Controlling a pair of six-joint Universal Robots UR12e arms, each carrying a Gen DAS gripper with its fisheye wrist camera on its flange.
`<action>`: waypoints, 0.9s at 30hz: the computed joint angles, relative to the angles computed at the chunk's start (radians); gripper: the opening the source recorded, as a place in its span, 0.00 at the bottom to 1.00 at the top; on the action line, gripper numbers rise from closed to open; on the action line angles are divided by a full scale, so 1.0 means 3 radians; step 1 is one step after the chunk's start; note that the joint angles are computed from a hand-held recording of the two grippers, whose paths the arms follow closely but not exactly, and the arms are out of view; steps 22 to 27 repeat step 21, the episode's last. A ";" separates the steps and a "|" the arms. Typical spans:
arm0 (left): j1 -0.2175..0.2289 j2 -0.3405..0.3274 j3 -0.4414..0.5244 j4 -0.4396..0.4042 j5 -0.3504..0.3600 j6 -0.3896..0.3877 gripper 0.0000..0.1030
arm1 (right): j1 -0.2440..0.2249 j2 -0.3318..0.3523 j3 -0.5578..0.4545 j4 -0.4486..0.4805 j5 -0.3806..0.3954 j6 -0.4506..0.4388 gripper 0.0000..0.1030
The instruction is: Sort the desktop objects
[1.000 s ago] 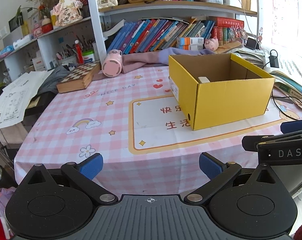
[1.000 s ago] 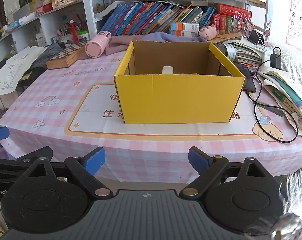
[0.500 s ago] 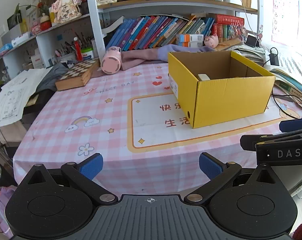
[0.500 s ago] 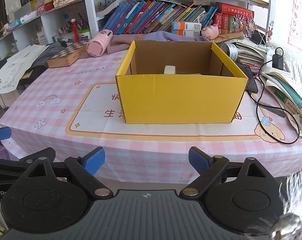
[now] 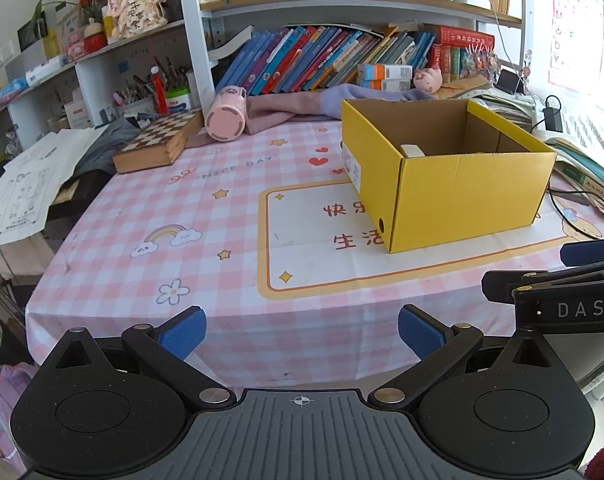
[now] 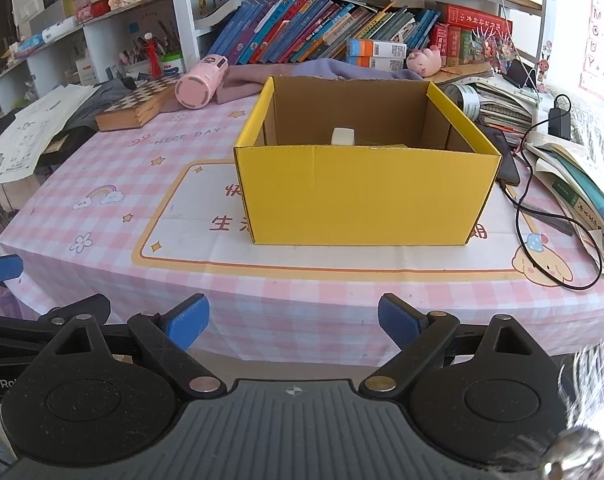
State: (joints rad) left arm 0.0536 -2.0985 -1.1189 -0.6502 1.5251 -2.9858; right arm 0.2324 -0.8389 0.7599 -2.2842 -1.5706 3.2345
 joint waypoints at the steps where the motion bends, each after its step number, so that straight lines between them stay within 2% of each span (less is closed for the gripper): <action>1: 0.0000 0.0000 0.0000 0.0000 0.0000 0.0000 1.00 | 0.0000 0.0001 -0.0002 0.0001 -0.0001 0.0000 0.89; 12: 0.0003 -0.0026 0.0060 -0.0126 -0.0073 0.0043 1.00 | -0.0007 0.0022 -0.0040 0.0036 0.0018 0.0022 0.89; 27: 0.0031 -0.0043 0.0075 -0.0101 -0.0153 -0.0059 1.00 | -0.0009 0.0061 -0.0108 0.0088 -0.0010 0.0061 0.89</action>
